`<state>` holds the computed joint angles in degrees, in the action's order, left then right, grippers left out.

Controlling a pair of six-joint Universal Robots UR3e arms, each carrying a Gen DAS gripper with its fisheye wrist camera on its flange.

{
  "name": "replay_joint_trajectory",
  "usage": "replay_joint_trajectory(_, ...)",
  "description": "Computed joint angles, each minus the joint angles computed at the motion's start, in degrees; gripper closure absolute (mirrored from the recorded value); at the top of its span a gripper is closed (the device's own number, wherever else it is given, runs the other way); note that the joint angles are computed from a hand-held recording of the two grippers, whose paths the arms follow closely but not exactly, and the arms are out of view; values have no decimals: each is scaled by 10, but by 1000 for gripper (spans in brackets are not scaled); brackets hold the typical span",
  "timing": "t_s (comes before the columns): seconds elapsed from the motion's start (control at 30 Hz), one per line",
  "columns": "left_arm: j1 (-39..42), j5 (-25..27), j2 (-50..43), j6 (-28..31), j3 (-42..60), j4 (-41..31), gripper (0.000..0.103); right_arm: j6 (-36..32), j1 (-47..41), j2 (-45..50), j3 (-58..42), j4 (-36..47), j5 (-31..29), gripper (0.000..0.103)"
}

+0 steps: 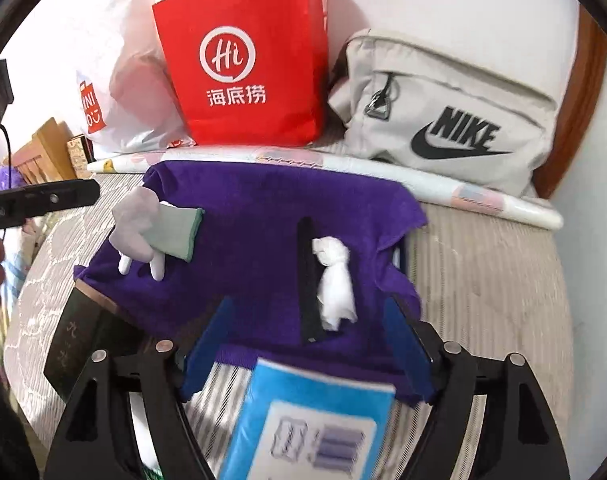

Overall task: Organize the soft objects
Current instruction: 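Withdraw both tools from the towel back toward the item pile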

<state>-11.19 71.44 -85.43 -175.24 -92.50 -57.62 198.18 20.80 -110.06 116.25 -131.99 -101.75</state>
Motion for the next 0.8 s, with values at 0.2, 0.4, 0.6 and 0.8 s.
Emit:
replay_joint_trajectory(0.2,51,-51,117,32,-74,-43,41,33,50,-53,-17,86,-17,18)
replay_joint_trajectory(0.4,80,-81,241,57,-124,-108,41,111,140,-87,-20,134,-55,18)
replay_joint_trajectory(0.6,102,-60,362,79,-163,-199,41,230,269,-111,-28,171,-129,17)
replay_joint_trajectory(0.8,133,-59,503,119,-231,-299,41,308,383,-132,7,143,-148,17)
